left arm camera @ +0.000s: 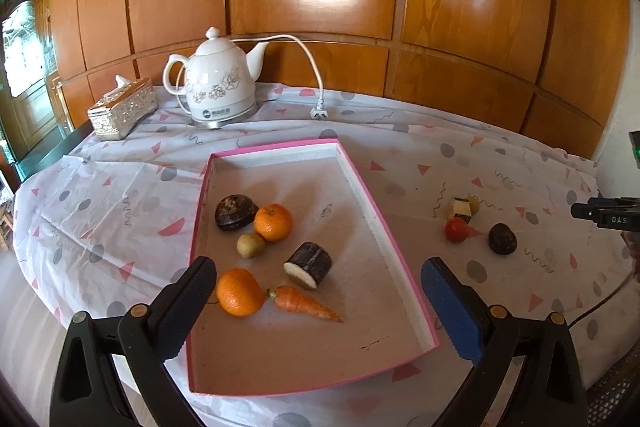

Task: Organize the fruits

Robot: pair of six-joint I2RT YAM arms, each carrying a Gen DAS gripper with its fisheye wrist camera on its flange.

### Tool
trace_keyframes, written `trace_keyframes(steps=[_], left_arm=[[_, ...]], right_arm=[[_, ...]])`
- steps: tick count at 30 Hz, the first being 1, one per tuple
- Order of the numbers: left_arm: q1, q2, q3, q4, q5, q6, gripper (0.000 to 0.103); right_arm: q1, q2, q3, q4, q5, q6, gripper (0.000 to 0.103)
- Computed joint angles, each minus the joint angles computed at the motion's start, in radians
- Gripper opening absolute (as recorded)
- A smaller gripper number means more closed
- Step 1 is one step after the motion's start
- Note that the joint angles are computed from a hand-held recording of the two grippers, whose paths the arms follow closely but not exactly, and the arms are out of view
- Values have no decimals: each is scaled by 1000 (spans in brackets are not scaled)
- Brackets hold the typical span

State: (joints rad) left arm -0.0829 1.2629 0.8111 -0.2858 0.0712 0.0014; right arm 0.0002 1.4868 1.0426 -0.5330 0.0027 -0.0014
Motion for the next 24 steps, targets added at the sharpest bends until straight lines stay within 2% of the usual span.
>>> trace_keyframes(steps=[7,10,18,24], left_arm=[[-58,57,64,-25,12,7,103],[-100,87,96,-38,-22,24,103],[-180,187,182,-58,-75,33,103],[-204,269,259,-86,-55,19,102]], right_arm=[[-144,14,-11,-6,11,3,65],[-209,35,-7,-12,24,13,65],[-340,100,21,-35,42,126,65],[-408,123,39,-47,49,208,65]])
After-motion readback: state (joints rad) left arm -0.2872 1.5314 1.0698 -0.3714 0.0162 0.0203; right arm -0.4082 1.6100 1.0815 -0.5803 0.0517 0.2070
